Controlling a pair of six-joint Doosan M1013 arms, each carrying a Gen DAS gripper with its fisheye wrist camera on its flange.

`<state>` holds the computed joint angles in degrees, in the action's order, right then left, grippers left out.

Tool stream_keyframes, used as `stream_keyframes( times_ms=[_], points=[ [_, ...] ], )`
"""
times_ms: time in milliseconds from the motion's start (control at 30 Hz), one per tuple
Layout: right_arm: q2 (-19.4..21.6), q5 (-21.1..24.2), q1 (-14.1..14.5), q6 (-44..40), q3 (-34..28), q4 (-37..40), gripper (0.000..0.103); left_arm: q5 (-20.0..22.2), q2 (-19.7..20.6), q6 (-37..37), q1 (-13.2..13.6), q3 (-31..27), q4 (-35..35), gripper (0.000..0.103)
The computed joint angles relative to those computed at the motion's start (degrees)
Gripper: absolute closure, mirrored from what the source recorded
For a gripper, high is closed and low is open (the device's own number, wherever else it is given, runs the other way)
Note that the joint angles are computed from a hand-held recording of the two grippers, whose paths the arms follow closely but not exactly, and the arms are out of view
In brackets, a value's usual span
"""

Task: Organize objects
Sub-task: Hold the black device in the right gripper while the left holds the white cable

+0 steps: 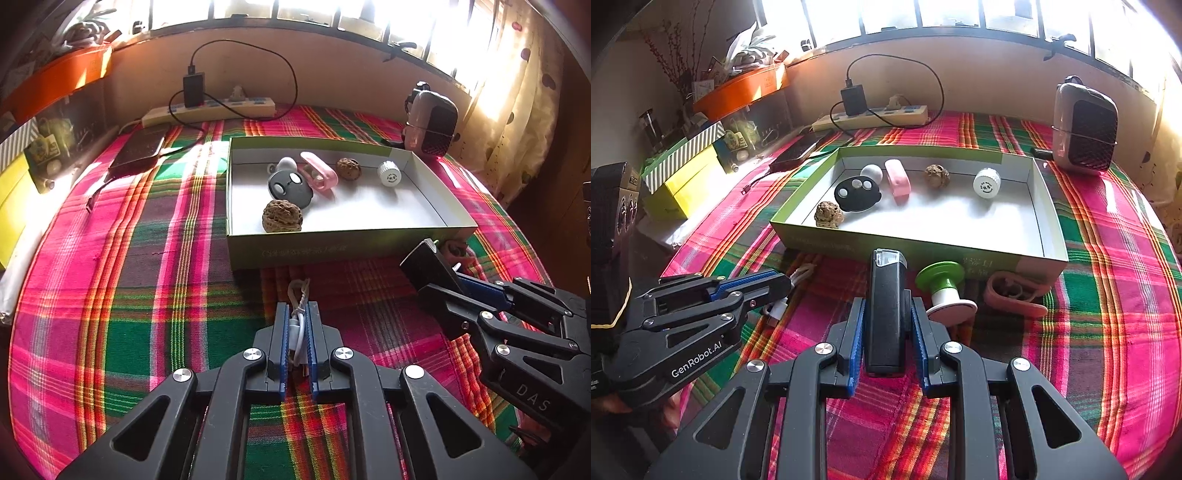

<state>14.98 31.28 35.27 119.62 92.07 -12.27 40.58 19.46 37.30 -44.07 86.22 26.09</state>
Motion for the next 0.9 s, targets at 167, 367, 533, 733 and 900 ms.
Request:
stream_keyframes(
  times_ms=[167, 367, 533, 733, 900],
  points=[
    [0.07, -0.12, -0.15, -0.79, 0.09, 1.03, 0.079, 1.87, 0.71, 0.77, -0.24, -0.76, 0.02, 0.087],
    [0.19, -0.14, -0.33, -1.2, 0.04, 1.6, 0.079, 2.43, 0.97, 1.33, -0.36, -0.89, -0.04, 0.084],
    [0.23, -0.12, -0.35, -1.5, 0.06, 1.99, 0.079, 2.74, 1.04, 1.13, -0.49, -0.98, 0.52, 0.085],
    [0.14, -0.08, -0.31, -1.03, 0.12, 1.45, 0.079, 3.07, 1.0, 0.5, -0.6, -0.93, 1.34, 0.087],
    [0.09, -0.08, -0.21, -0.82, 0.1, 1.12, 0.079, 2.91, 0.71, -0.01, -0.68, -0.73, 2.05, 0.087]
  ],
)
